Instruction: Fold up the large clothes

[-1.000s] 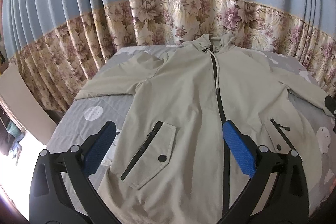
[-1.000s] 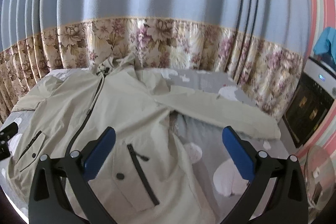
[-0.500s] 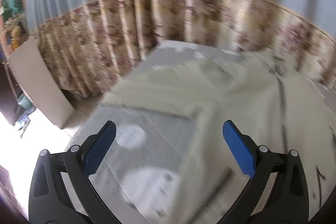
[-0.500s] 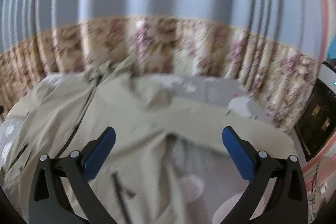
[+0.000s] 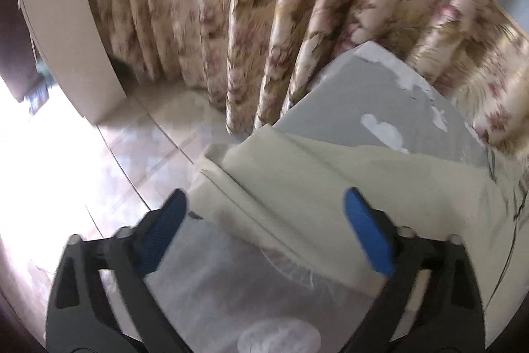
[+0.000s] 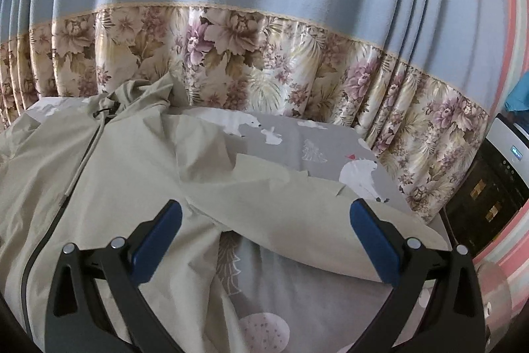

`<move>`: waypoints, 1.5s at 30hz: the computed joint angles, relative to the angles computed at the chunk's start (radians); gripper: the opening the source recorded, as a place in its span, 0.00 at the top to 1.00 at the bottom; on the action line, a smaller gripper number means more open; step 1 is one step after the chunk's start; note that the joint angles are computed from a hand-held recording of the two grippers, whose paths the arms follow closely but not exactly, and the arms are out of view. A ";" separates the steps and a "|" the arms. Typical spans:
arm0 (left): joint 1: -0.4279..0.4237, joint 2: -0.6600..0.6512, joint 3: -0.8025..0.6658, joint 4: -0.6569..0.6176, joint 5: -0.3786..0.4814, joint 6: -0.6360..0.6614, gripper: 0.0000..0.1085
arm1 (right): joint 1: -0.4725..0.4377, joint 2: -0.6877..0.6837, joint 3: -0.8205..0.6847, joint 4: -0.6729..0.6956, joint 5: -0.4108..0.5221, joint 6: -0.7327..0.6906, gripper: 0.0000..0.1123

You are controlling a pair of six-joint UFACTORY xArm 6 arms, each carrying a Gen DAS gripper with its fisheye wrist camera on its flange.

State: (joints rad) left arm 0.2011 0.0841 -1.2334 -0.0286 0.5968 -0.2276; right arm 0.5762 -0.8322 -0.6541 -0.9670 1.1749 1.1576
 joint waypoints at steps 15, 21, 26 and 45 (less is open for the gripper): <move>0.042 0.083 -0.111 -0.175 0.058 0.061 1.00 | -0.036 0.017 -0.009 -0.032 -0.014 -0.011 0.10; -0.008 0.004 -0.073 -0.066 -0.031 0.019 1.00 | -0.065 -0.024 0.017 -0.026 -0.033 -0.007 0.10; 0.012 0.008 -0.102 -0.128 0.032 0.065 0.89 | -0.053 -0.065 0.043 -0.023 -0.009 0.000 0.10; 0.241 0.238 -0.205 -0.746 0.288 0.290 0.43 | 0.033 0.009 -0.008 -0.078 0.116 0.002 0.10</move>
State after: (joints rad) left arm 0.4421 0.3224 -1.4379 -0.7745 0.8848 0.0625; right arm 0.6095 -0.8235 -0.6618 -1.0448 1.2912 1.1598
